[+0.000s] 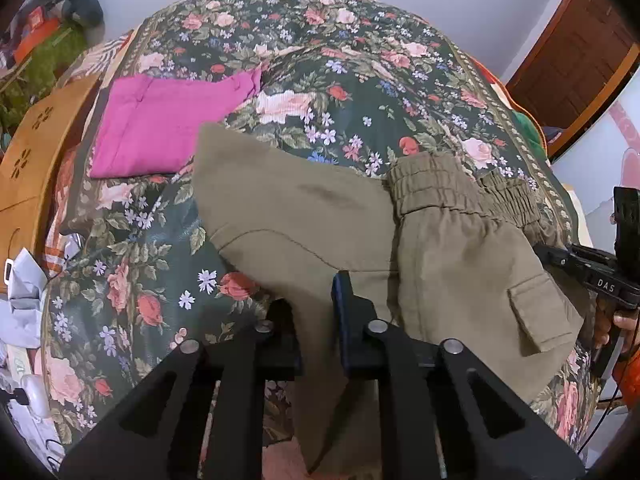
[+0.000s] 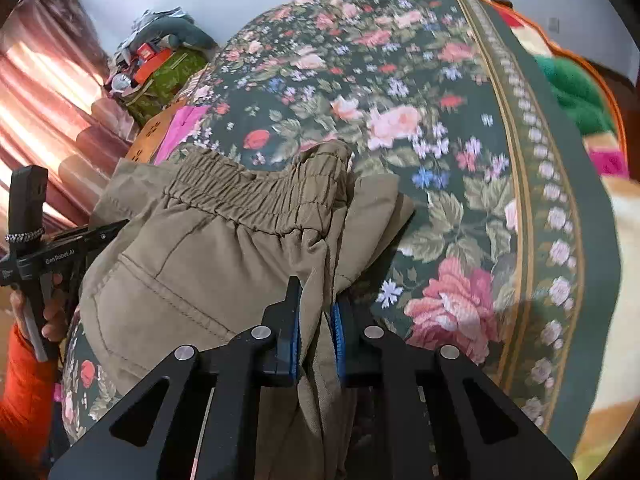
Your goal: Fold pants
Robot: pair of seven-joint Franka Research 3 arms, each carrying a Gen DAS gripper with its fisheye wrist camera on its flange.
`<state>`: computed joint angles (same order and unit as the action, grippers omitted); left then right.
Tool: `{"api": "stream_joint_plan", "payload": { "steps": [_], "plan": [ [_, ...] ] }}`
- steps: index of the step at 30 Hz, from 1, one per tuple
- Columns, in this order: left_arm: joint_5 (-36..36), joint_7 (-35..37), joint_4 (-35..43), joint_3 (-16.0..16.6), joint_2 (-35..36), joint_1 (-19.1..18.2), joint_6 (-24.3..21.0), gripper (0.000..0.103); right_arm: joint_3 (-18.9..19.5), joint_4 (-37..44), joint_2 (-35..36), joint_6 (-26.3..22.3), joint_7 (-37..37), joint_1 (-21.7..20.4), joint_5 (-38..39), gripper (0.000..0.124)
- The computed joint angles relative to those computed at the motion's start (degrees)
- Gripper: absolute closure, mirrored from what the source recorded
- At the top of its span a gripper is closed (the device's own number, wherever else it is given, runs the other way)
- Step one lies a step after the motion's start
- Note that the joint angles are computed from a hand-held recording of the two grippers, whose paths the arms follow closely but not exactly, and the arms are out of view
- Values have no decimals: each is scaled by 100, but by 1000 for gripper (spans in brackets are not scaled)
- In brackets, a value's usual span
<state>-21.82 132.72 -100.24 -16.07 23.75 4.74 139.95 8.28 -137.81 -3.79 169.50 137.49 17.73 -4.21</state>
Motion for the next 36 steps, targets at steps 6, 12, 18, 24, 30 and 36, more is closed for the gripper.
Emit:
{"api": "stream_joint_plan", "payload": {
  "steps": [6,12,18,24,30,36],
  "plan": [
    [-58,266,-425,-24,-389,-9,593,98,93,129,-163,-17,322,-163,-631,114],
    [-202,418,-509,-12,-564,-12,888,99,214,626,-126,-245,642,-327,-1413,115],
    [-456,553,-290,-3,-605,76,1015,100,118,1346,107,-550,828,-219,-2118,115],
    [-467,377,342,46,-331,135,1014,100,-158,2254,638,-718,828,60,-2512,115],
    [-77,-197,1494,105,363,169,777,100,-540,3353,1424,-907,446,449,-2377,115],
    [712,-978,3074,237,1414,23,467,100,-846,4500,2294,-1190,-110,751,-1924,115]
  ]
}}
